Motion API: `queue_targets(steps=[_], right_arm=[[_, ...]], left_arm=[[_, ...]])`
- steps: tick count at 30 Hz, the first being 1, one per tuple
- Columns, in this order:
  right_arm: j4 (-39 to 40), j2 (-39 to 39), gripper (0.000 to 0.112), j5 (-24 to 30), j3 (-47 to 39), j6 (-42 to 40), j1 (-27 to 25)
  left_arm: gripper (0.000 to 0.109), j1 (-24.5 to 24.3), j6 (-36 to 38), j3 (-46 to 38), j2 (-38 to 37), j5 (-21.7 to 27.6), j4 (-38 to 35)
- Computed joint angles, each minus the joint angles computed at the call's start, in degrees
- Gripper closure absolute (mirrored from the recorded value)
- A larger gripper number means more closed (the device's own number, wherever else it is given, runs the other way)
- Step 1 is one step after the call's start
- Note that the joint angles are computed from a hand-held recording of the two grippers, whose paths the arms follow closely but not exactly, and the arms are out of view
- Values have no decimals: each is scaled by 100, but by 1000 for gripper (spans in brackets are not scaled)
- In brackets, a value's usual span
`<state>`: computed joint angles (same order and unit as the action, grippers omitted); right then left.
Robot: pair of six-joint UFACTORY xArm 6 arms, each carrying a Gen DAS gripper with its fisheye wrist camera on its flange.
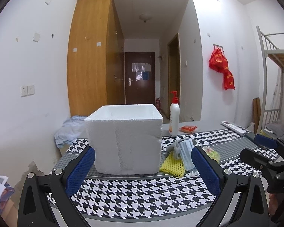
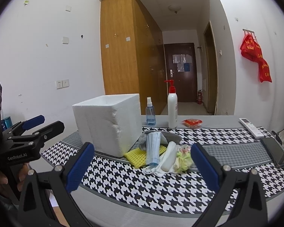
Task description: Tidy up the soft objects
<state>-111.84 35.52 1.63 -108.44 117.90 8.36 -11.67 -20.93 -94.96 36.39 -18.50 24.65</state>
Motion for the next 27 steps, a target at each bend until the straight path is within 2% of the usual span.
queue_targets(steps=[4, 7, 9, 13, 19, 23, 27], right_arm=[[116, -20, 9, 63, 44, -127, 6], [139, -38, 9, 92, 69, -160, 13], [-52, -49, 9, 70, 51, 48, 15], [-177, -82, 9, 68, 67, 189, 13], [-42, -116, 9, 116, 129, -24, 22], [121, -125, 9, 140, 162, -221, 21], [287, -114, 9, 166, 183, -429, 18]], left_arm=[[7, -3, -3, -4, 4, -14, 57], [7, 34, -288, -52, 14, -13, 395], [7, -5, -68, -21, 9, -21, 187], [7, 20, -195, -36, 13, -18, 332], [7, -21, 33, -33, 27, 16, 49], [7, -8, -91, -70, 35, 46, 181], [7, 46, -513, -173, 62, 84, 631]])
